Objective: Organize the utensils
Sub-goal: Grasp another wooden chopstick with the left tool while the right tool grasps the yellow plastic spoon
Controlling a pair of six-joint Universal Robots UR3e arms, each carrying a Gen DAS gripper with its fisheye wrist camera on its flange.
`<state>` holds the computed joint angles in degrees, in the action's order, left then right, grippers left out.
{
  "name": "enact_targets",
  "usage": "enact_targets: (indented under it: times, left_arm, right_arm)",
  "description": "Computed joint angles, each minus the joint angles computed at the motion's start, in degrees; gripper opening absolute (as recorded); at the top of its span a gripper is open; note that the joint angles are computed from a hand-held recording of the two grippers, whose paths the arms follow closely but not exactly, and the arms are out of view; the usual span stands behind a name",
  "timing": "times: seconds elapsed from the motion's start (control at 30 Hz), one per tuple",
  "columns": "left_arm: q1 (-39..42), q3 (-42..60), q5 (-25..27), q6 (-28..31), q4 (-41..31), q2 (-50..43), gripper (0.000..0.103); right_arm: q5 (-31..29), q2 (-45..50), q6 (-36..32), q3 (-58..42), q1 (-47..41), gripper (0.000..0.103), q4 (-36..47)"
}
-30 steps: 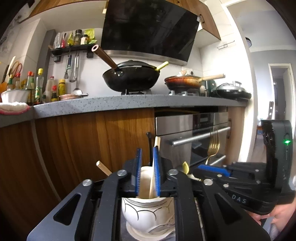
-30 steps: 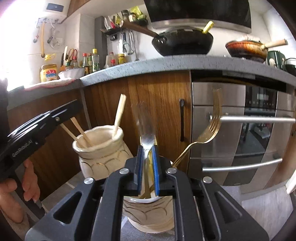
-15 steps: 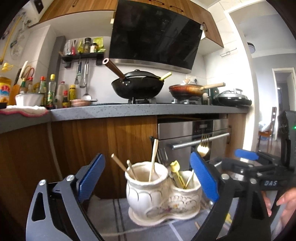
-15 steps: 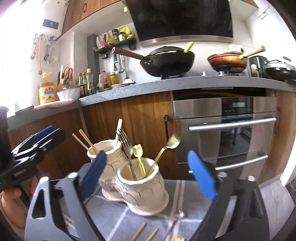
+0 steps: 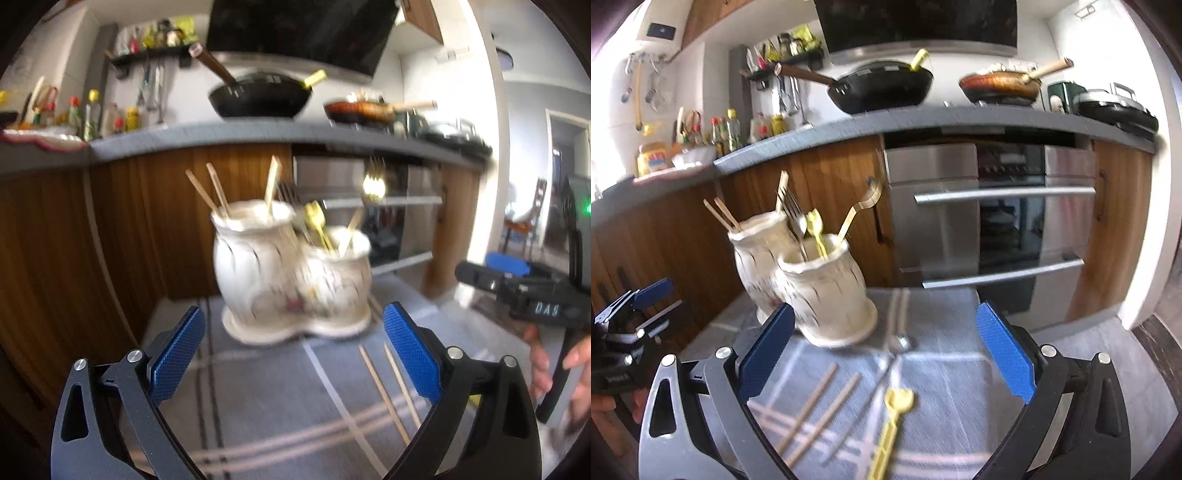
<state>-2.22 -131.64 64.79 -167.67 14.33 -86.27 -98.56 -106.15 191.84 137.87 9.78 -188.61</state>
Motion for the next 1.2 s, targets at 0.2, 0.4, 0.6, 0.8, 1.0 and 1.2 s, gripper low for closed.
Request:
enact_targets:
  times: [0.2, 0.4, 0.6, 0.8, 1.0, 1.2]
  left_arm:
    - [-3.13, 0.61, 2.11, 1.61, -5.08, -3.34, 0.096]
    - [-6.02, 3.81, 3.29, 3.79, -12.99, -5.99, 0.096]
    - [-9.82, 6.22, 6.91, 7.25, -18.92, -7.91, 0.086]
    - [-10.97, 7.03, 6.72, 11.12, -24.12, -8.01, 0.058]
    - [-10.06, 7.24, 5.90, 15.01, -27.50, -6.23, 0.017]
    - [-8.98, 10.84, 9.24, 15.42, -30.62, -7.28, 0.017]
  right_arm:
    - [-0.71, -4.25, 1.03, 4.80, -1.43, 0.097, 5.70]
    - [1.53, -7.88, -0.29, 7.26, -3.41, 0.097, 13.49]
    - [2.59, -7.90, -2.08, 6.08, -1.06, 0.081, 18.15]
    - [4.45, -5.40, -3.71, 3.68, 0.88, 0.051, 21.09]
    - [5.14, -3.75, -5.14, 2.00, 1.72, 0.021, 24.34]
    - [2.37, -2.35, -4.76, 0.14, 2.23, 0.021, 25.57]
